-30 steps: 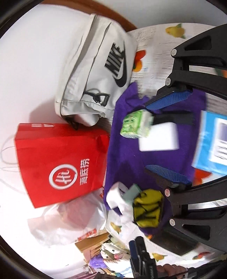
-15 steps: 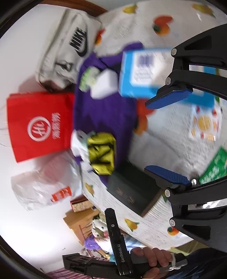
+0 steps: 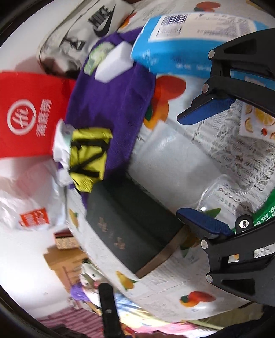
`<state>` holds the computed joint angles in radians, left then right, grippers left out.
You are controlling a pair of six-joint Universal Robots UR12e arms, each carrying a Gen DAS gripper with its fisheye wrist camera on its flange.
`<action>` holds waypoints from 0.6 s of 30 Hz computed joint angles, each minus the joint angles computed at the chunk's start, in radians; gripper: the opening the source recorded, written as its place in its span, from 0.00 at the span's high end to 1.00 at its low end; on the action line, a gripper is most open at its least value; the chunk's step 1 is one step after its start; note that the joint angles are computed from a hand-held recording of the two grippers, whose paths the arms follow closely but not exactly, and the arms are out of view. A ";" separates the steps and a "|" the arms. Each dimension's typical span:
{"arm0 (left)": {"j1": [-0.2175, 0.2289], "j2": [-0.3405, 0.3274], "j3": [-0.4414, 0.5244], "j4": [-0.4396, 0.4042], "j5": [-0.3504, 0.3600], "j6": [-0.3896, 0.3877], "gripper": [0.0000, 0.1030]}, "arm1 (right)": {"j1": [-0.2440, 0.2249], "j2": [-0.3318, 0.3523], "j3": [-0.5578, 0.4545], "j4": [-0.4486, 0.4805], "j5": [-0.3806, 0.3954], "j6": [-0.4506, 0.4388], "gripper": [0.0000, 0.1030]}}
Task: Organize soft objects
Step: 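Grasp the clear plastic bag with the right tool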
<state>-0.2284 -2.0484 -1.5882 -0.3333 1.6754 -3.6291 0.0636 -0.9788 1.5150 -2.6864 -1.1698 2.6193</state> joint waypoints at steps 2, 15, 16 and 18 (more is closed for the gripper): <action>0.003 -0.001 -0.003 0.002 -0.009 0.000 0.37 | 0.005 0.006 -0.003 -0.008 -0.005 -0.017 0.22; 0.010 -0.005 -0.009 -0.015 -0.036 -0.010 0.37 | 0.019 0.038 -0.009 -0.058 -0.020 -0.019 0.35; 0.009 -0.004 -0.009 -0.020 -0.037 -0.013 0.37 | 0.019 0.035 -0.005 -0.062 -0.021 -0.015 0.47; 0.006 -0.003 -0.010 -0.024 -0.039 -0.014 0.37 | 0.021 0.027 0.006 -0.060 -0.008 -0.043 0.66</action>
